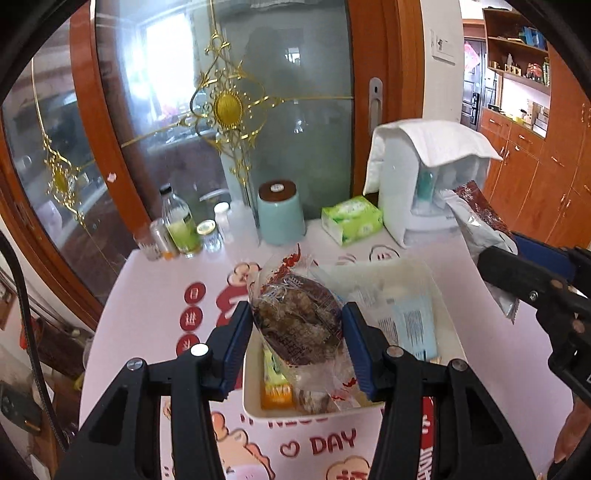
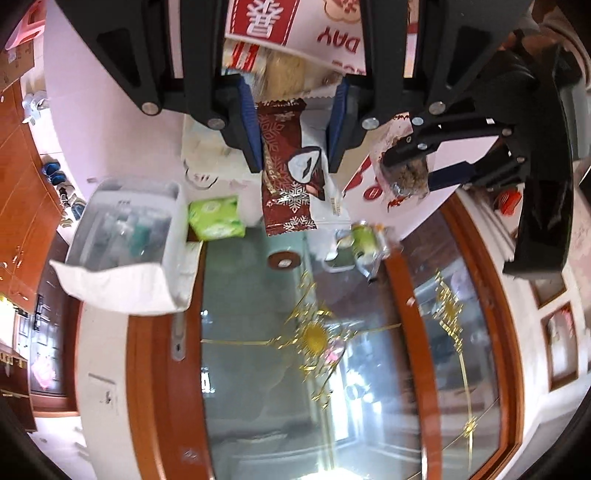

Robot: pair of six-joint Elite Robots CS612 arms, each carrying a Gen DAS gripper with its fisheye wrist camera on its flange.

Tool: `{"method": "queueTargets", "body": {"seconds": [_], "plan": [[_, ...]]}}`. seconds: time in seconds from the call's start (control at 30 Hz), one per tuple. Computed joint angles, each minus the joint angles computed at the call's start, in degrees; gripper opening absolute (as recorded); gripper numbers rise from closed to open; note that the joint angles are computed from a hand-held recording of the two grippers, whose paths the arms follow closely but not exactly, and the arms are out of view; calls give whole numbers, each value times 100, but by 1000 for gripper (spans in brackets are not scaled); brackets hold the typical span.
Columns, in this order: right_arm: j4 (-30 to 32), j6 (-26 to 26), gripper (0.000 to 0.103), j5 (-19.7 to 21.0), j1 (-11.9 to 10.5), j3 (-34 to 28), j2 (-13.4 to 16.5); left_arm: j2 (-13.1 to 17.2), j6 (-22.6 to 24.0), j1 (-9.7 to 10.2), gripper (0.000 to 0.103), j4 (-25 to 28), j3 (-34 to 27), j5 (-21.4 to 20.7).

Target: Organize snacks

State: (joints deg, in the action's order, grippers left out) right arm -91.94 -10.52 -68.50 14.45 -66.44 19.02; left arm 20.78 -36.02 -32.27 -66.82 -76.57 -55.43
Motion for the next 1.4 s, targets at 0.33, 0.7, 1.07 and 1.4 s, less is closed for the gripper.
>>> {"method": "queueTargets", "body": {"seconds": [0.33, 0.7, 1.07, 1.4], "plan": [[-445, 165, 35, -340, 59, 779, -360, -250, 171, 96, 49, -196, 598, 256], [-326, 240, 39, -453, 101, 1400, -582, -263, -185, 152, 101, 56, 794, 412], [-55, 487, 66, -478, 74, 1099, -400, -150, -405, 183, 103, 342, 610, -68], [322, 684, 66, -480, 69, 722, -221, -13, -500, 65, 103, 652, 239, -33]]}}
